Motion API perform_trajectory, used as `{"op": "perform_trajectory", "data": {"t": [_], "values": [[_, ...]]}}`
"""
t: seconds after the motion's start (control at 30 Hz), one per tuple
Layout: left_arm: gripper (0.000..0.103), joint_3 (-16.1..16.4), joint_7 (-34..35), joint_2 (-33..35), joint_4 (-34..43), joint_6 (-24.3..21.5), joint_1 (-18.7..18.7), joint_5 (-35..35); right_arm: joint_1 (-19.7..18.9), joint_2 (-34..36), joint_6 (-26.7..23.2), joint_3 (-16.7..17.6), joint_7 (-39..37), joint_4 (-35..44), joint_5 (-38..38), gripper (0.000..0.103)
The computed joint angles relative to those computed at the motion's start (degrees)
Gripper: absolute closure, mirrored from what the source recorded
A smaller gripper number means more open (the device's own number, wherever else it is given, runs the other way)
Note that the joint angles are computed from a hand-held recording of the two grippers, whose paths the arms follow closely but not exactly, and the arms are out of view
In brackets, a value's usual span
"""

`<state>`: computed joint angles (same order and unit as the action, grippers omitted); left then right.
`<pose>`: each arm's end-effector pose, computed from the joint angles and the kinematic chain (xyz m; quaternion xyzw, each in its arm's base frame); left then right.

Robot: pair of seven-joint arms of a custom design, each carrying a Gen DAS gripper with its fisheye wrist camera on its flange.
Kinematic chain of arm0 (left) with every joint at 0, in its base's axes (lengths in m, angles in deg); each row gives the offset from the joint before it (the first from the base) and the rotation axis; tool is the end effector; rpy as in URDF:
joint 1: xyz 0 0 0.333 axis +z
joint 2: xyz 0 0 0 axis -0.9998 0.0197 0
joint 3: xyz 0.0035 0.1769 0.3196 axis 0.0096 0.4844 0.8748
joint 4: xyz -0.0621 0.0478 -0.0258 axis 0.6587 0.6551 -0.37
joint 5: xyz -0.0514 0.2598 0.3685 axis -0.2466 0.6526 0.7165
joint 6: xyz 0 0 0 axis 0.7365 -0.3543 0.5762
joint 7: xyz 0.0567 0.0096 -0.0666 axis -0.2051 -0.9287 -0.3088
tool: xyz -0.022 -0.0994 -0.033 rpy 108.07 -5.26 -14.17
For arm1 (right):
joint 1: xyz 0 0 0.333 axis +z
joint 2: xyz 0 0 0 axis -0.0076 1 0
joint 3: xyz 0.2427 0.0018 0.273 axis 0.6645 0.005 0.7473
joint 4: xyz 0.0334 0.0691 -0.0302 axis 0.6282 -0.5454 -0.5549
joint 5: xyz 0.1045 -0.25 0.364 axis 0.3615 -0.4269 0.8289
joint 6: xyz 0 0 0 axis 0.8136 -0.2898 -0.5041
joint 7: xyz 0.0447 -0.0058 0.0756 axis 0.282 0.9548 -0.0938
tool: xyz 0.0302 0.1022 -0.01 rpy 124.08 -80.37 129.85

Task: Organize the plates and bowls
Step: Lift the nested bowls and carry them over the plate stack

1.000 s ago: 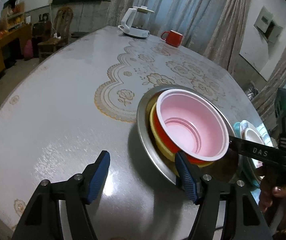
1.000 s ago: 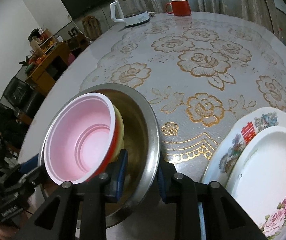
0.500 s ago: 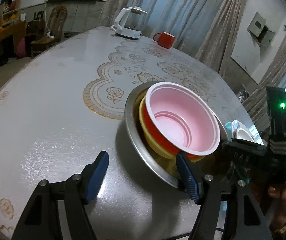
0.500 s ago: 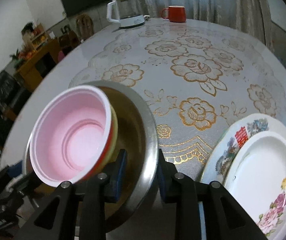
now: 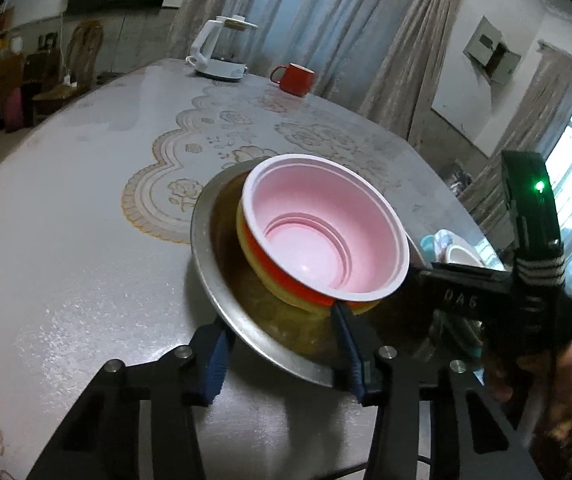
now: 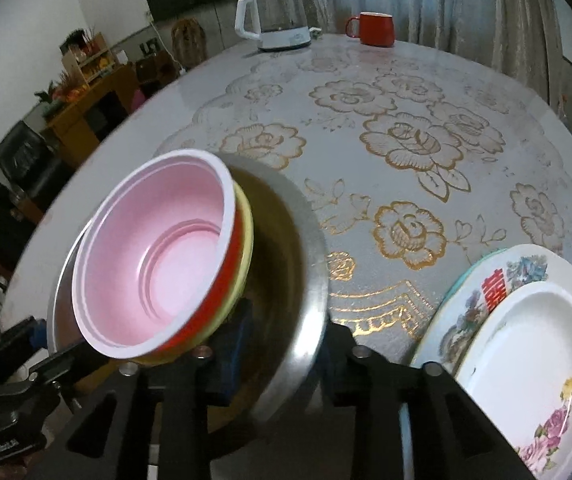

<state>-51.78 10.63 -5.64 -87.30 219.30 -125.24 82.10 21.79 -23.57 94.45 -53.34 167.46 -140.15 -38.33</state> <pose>0.5966 -0.4571 0.4063 -0.5765 0.7004 -0.4121 0.0854 0.6513 0.3259 0.4103 -0.6901 0.6545 -0.1551 0.2670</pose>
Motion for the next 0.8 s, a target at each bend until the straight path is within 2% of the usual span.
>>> {"op": "perform_trajectory", "data": {"t": [0.07, 0.17, 0.2, 0.3, 0.37, 0.43, 0.8], "values": [[0.056, -0.8, 0.3, 0.0, -0.1, 0.3, 0.8, -0.3, -1.0, -0.3, 1.6, 0.7, -0.2, -0.8, 1.9, 0.081], [0.059, -4.0, 1.7, 0.0, -0.1, 0.1, 3.6, -1.7, -1.8, -0.7, 3.1, 1.6, -0.7, -1.6, 4.3, 0.085], [0.060, -3.8, 1.9, -0.1, -0.1, 0.0, 3.5, -1.7, -2.0, -0.8, 3.9, 1.8, -1.0, -2.0, 4.8, 0.085], [0.060, 0.1, 0.3, -0.3, 0.2, -1.0, 0.0, -0.3, -1.3, -0.8, 5.5, 0.9, -0.3, -2.4, 4.3, 0.087], [0.060, 1.3, -0.8, -0.3, 0.2, -1.2, -1.0, 0.6, -1.0, -0.9, 5.6, 0.6, 0.2, -2.5, 4.1, 0.087], [0.060, 1.6, -1.6, -0.3, 0.0, -0.6, -1.3, 1.1, -0.9, -0.9, 5.1, 0.5, 0.2, -2.3, 3.8, 0.087], [0.060, 13.0, -6.2, 0.0, -0.9, 1.4, -11.2, 4.9, -0.6, -1.4, 7.7, 0.2, 0.8, -3.6, 2.1, 0.087]]}}
